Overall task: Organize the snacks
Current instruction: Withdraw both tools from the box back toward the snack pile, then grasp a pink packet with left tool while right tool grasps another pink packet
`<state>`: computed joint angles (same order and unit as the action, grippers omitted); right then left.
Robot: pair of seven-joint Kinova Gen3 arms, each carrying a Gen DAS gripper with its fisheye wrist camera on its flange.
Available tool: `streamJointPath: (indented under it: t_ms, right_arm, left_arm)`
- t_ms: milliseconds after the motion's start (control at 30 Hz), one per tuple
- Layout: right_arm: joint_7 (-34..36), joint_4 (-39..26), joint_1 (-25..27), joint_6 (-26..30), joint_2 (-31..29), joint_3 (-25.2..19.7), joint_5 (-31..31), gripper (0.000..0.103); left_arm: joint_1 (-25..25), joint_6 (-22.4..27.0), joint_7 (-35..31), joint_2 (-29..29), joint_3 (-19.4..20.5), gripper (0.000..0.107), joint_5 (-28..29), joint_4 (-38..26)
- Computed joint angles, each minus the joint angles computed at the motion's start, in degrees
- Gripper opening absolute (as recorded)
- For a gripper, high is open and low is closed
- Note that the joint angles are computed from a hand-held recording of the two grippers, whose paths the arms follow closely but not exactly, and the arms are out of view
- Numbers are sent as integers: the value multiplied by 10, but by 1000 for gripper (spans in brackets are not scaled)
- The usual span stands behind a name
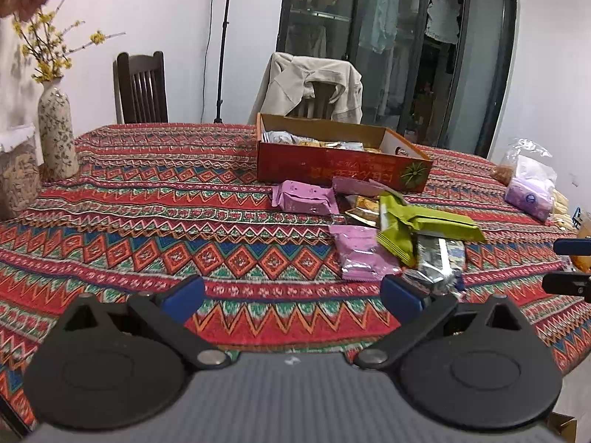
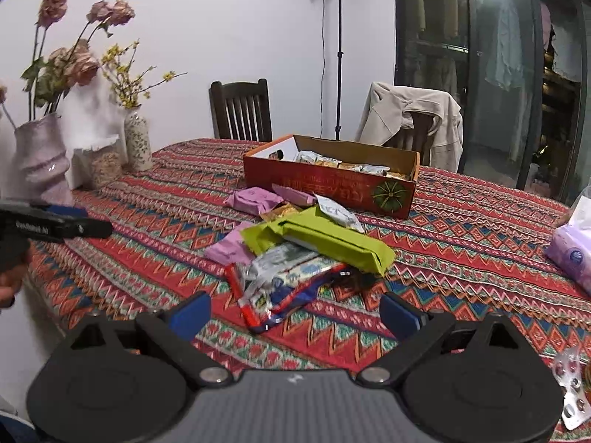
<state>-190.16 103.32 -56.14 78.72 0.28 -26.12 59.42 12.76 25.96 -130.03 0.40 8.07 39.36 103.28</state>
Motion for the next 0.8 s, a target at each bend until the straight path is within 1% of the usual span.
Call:
streamJointPath:
  t_ms: [133, 300, 400, 467, 567, 633, 733, 767, 800]
  right_arm:
    - [21, -2, 26, -38, 2, 22, 6, 98]
    - [60, -10, 70, -97, 5, 52, 13, 98]
    - [78, -12, 101, -138, 6, 71, 17, 98]
    - [89, -14, 125, -177, 7, 85, 19, 98]
    - [115, -22, 165, -247, 11, 106, 11, 98]
    - [135, -32, 187, -291, 21, 120, 1, 97]
    - [177, -57, 215, -343, 45, 142, -30, 97]
    - [193, -65, 224, -361, 52, 150, -46, 97]
    - [210, -74, 233, -379, 60, 158, -65, 97]
  left_arm:
    - [5, 3, 31, 51, 16, 103, -41, -54]
    - [20, 17, 93, 139, 43, 103, -133, -160]
    - [65, 27, 144, 196, 19, 103, -197, -231]
    - [70, 33, 166, 235, 30, 103, -234, -279]
    - [82, 67, 190, 293, 34, 103, -265, -358]
    - [94, 95, 210, 330, 28, 103, -282, -411]
    - [107, 108, 225, 362, 21, 103, -304, -451]
    - [110, 110, 228, 368, 20, 102, -310, -460]
    - [107, 112, 224, 373, 25, 91, -311, -464]
